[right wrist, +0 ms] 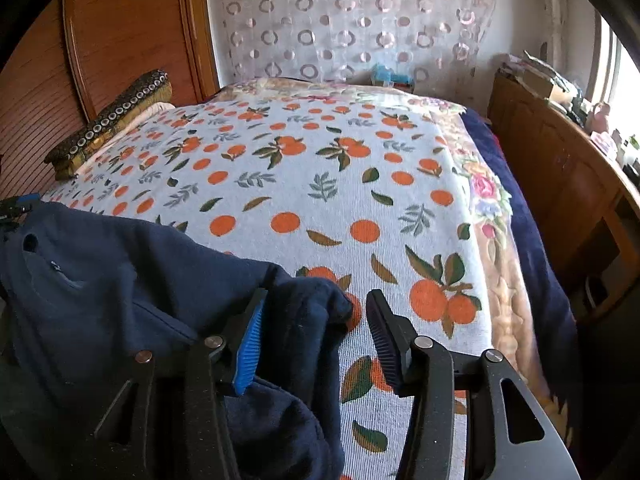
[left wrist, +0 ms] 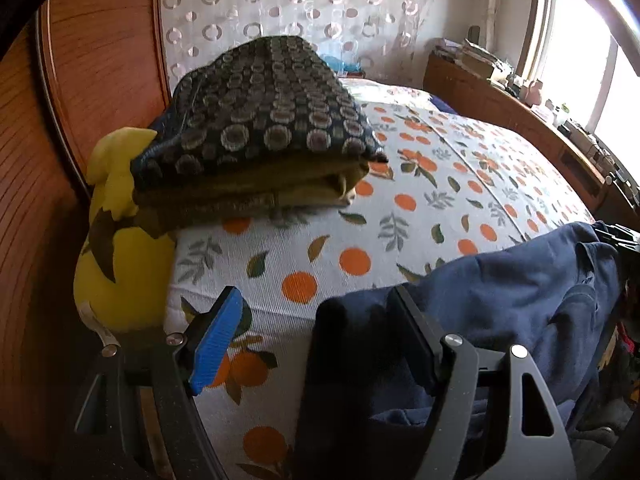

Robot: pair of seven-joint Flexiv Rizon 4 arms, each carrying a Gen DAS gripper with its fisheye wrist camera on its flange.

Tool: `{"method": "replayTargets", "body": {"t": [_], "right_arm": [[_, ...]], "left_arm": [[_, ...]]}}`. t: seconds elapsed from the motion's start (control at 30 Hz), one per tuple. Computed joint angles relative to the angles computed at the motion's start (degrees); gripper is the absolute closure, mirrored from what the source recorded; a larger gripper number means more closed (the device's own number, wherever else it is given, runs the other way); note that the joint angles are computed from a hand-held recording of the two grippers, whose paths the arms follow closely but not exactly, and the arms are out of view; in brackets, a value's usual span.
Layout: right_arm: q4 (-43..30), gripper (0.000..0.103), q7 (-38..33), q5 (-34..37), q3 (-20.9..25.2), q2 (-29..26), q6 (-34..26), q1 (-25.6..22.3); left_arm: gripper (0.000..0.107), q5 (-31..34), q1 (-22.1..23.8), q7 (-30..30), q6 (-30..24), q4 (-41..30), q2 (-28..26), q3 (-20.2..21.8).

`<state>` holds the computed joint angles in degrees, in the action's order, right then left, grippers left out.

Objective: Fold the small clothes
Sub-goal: 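Carry the held hem toward the collar with both tools, folding the shirt, then raise the navy shirt high with both tools, holding it suspended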

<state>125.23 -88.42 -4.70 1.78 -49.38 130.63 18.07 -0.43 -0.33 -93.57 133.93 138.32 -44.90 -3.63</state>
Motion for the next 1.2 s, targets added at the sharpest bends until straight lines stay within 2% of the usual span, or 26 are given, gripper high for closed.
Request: {"method": "replayTargets", "body": {"t": [0.13, 0.3, 0.47, 0.57, 0.63, 0.67, 0.73, 0.77, 0.8, 0.83, 0.9, 0.93, 1.07, 1.2], "right_arm": [[-0.09, 0.048, 1.05, -2.13, 0.99, 0.56, -1.21, -2.05], [-1.26, 0.046, 1.97, -4.44, 1.67, 0.07, -2.64, -3.45], [-1.98, 0.045, 2.1, -3.95, 1.1, -0.5, -2.71, -2.51], [-2.12, 0.045, 2.12, -3.05, 0.82, -0.8, -2.45, -1.59], [-2.07, 0.045, 2.16, -3.71, 1.14, -0.74, -2.66, -1.93], [-1.93, 0.045, 2.12, -5.02, 1.77, -0.68, -2.78, -2.73], [-1.7, 0.052, 1.78, -5.56, 1.82, -0.64, -2.74, -2.59], [-1.46, 0.062, 1.55, -6.28, 2.11, -0.56, -2.69, -2.86], [-1.12, 0.078, 1.43, -7.75, 2.89, -0.45, -2.61, -3.72], [-0.58, 0.085, 1.66, -9.36, 3.09, -0.24, -2.3, -4.15], [0.54, 0.088, -0.34, -4.15, 2.0, 0.69, -0.89, -0.78], [1.52, 0.089, -0.07, -3.82, 1.82, 1.35, 0.41, -0.18], [7.56, 0.09, -1.44, -3.77, 4.37, 5.67, 10.63, -1.74], [14.22, 0.09, -1.8, -5.5, 6.22, 11.76, 19.77, -3.59]], "left_arm": [[0.032, 0.15, 0.47, -0.45, -0.59, 0.0, -0.12, -0.28], [0.043, 3.89, 3.04, -1.0, -0.71, -0.34, -0.92, -2.03], [0.048, 4.75, 2.5, -0.38, -1.01, -0.45, -0.89, -2.18], [0.059, 5.75, 2.93, -0.17, -1.2, -0.58, -0.88, -2.68], [0.079, 6.59, 3.41, -0.23, -0.98, -0.6, -1.05, -3.08], [0.083, 7.31, 4.02, -0.41, -0.91, -0.69, -1.21, -3.55], [0.093, 8.43, 4.67, -0.69, -0.35, -0.69, -1.46, -4.08], [0.094, 8.11, 3.9, -0.69, 0.6, -0.48, -1.42, -3.7], [0.096, 8.01, 3.33, -0.81, 1.85, -0.08, -1.27, -3.44], [0.096, 8.08, 2.95, -1.1, 3.27, 0.42, -1.06, -3.33], [0.097, 7.78, 1.81, -2.4, 8.07, 2.08, -0.3, -2.89], [0.097, 7.57, 1.21, -3.08, 10.52, 2.89, 0.23, -2.64], [0.097, 6.09, -1.96, -4.85, 18.57, 6.35, 4.88, -1.82], [0.097, 7.9, -2.93, -5.82, 22.28, 8.07, 11.58, -2.35]]}}
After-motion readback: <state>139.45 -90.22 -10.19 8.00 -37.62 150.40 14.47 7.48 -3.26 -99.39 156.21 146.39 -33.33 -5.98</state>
